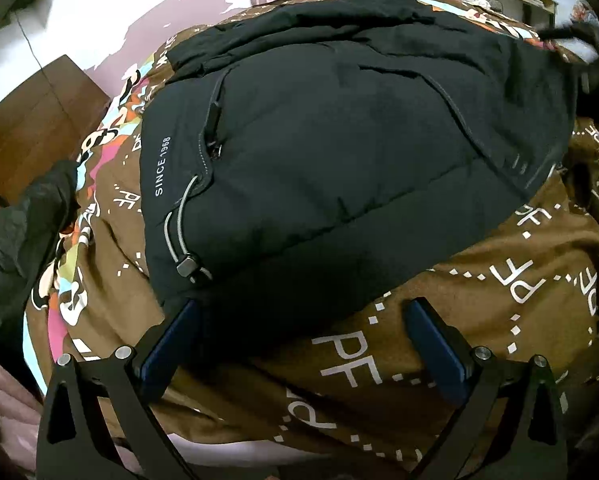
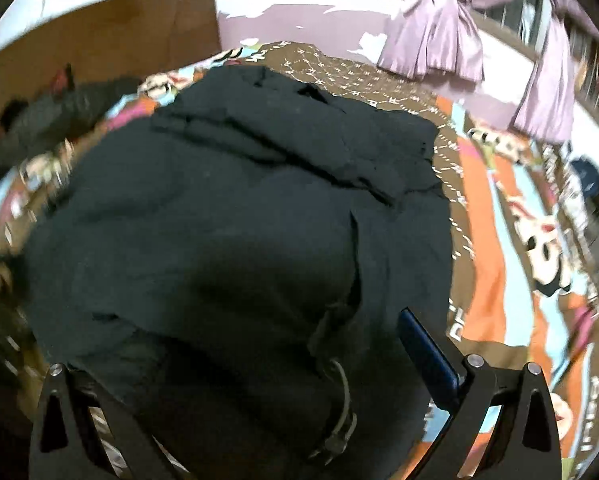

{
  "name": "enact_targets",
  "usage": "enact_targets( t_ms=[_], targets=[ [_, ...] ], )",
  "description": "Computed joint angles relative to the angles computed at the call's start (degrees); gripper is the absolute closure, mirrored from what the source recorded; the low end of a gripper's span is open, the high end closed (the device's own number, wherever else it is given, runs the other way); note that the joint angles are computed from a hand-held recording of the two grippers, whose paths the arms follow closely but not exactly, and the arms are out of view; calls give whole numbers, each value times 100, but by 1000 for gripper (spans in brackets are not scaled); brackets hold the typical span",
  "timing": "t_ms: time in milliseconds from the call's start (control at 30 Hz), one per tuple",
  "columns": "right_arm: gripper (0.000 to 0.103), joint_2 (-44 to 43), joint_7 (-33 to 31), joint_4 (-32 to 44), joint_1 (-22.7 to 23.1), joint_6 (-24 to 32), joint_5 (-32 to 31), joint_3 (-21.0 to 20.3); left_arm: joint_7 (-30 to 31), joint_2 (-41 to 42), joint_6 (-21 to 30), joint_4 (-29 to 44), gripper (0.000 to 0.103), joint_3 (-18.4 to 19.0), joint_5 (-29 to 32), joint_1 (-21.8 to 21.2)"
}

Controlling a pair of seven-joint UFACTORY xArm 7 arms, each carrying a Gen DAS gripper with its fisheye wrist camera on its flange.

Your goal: Fold large clothes

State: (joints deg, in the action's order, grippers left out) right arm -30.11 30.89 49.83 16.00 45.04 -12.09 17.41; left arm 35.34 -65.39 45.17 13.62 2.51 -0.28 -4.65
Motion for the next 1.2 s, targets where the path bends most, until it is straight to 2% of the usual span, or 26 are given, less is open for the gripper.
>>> enact_targets(
  t_ms=[67,233,500,567,700,733,800,833,867,967,1067,1200],
  targets=[
    [0,159,-124,237,57,20,205,-151,18,16,-37,-9,2,5,4,-3],
    [0,276,10,430,89,52,417,-148,-16,-35,-353,-102,2,-33,24,63],
    [0,391,148,531,120,-383,1367,-647,-166,-303,-904,-193,2,91,-80,112],
    [0,451,128,623,88,-342,1361,-618,-159,-427,-1086,-240,2,114,-90,96],
    [0,455,62,648,79,-195,1239,-512,-197,-721,-1543,-462,3,-81,22,75],
    [0,426,48,617,84,-174,1219,-500,-215,-780,-1660,-521,5,-135,66,73],
    [0,316,46,528,88,-118,1176,-470,-208,-951,-1884,-656,30,-217,172,33],
    [0,271,22,475,91,-119,1177,-484,-150,-915,-1838,-616,56,-154,188,-50],
    [0,191,33,403,87,-99,1163,-471,-53,-834,-1664,-508,73,-51,171,-191],
    [0,20,-20,221,103,-72,1159,-467,89,-669,-1694,-383,92,59,129,-348],
    [0,-182,-26,20,69,-57,947,-307,197,-476,-2368,-277,96,128,103,-409],
    [0,-537,-32,-278,22,-159,411,54,100,601,-2464,694,97,343,-172,-602]
  ],
)
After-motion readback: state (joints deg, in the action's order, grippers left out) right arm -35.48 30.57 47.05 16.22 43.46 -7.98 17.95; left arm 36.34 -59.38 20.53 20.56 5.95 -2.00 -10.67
